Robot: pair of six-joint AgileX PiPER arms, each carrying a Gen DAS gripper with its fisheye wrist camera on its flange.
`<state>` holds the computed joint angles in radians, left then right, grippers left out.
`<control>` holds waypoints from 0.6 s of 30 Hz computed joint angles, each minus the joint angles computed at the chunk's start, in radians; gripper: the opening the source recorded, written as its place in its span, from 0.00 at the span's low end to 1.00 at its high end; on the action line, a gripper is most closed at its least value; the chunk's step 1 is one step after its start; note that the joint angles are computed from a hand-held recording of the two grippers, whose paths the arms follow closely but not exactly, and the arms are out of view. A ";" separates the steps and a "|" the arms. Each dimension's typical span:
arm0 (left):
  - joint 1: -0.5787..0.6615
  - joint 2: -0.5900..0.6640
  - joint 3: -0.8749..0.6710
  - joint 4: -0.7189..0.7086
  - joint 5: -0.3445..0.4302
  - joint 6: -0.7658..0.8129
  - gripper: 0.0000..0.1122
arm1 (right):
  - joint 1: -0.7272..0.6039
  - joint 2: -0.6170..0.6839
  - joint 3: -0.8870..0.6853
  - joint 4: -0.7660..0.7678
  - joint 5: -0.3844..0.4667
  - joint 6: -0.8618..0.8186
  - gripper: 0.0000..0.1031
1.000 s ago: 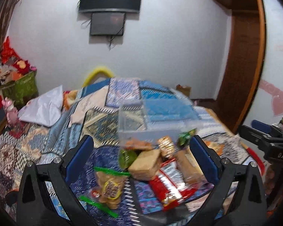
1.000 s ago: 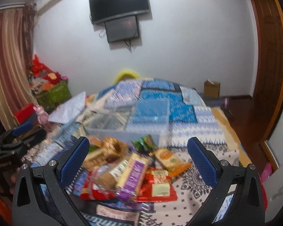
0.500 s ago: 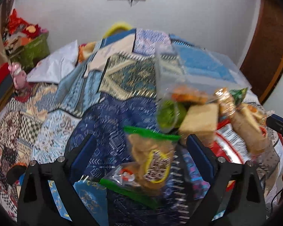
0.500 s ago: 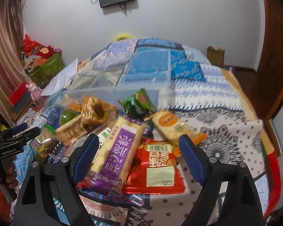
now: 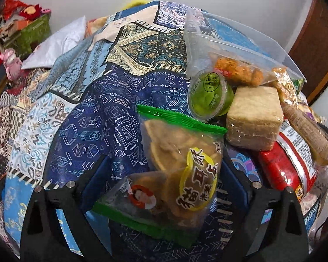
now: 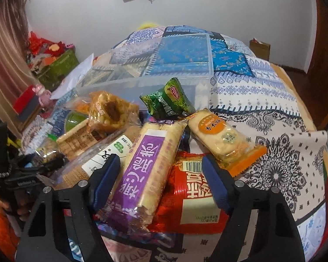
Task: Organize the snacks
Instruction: 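Grasp the green-topped crisp bag with the left gripper while the right grasps the purple-labelled rice roll, then carry both snacks into the clear plastic box and open both grippers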
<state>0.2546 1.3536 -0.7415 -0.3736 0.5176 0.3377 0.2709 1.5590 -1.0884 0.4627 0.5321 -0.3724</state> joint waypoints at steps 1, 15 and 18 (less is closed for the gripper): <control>0.003 0.009 -0.002 -0.014 -0.006 0.009 0.86 | 0.003 0.003 -0.001 -0.011 -0.004 0.005 0.69; -0.008 -0.070 0.040 0.091 -0.037 -0.069 0.51 | -0.001 0.056 -0.057 0.024 0.032 -0.047 0.38; 0.008 -0.083 0.036 0.067 -0.022 -0.052 0.48 | -0.003 0.039 -0.039 0.042 0.022 -0.047 0.32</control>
